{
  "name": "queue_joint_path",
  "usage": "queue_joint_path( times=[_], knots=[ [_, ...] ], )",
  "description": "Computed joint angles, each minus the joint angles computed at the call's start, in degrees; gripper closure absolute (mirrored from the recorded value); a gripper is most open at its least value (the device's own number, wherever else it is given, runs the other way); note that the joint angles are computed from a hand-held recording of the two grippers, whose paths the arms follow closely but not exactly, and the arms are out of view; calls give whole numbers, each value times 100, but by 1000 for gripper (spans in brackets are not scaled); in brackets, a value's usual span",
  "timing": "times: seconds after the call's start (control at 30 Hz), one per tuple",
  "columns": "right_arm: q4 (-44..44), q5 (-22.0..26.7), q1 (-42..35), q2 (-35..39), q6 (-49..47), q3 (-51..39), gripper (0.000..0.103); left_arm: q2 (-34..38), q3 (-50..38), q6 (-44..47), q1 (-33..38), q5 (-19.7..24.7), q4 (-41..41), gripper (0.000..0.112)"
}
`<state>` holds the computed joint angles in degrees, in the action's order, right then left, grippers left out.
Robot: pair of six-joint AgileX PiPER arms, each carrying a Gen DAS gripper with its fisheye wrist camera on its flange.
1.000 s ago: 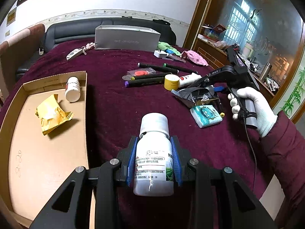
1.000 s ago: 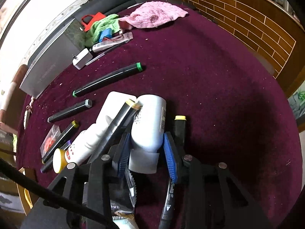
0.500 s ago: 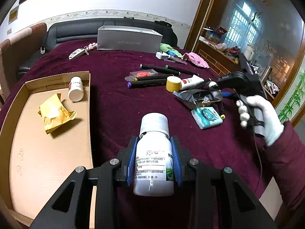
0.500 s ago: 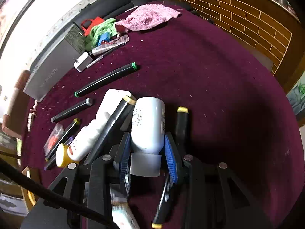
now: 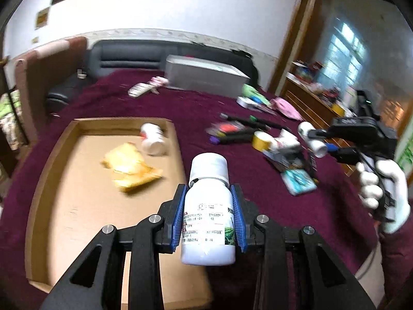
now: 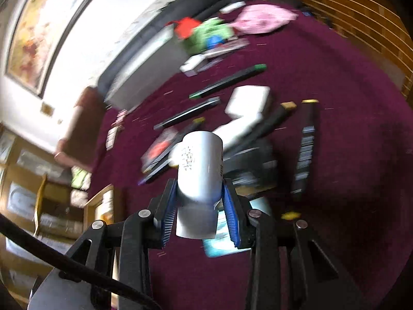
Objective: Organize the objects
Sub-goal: 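Place both white bottles upright in the tray and open both grippers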
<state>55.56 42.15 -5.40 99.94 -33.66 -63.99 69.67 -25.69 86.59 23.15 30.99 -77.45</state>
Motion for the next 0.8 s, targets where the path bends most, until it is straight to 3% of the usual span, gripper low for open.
queue_joint_path(
  times=[0.13,0.3,0.47,0.8],
  knots=[
    [180,188,760,-58,61,-114,71,329,-389,206,880,71,150,83],
    [328,169,1798,353,335,-529,71,1036,-1057,551,1271,-261,100,83],
    [277,134,2776,1120,817,-1323,70,1937,-1783,600,1114,-570,171,83],
    [-1025,331,3859,2680,2588,-3587,70,3294,-2977,-731,833,-942,1463,83]
  ],
)
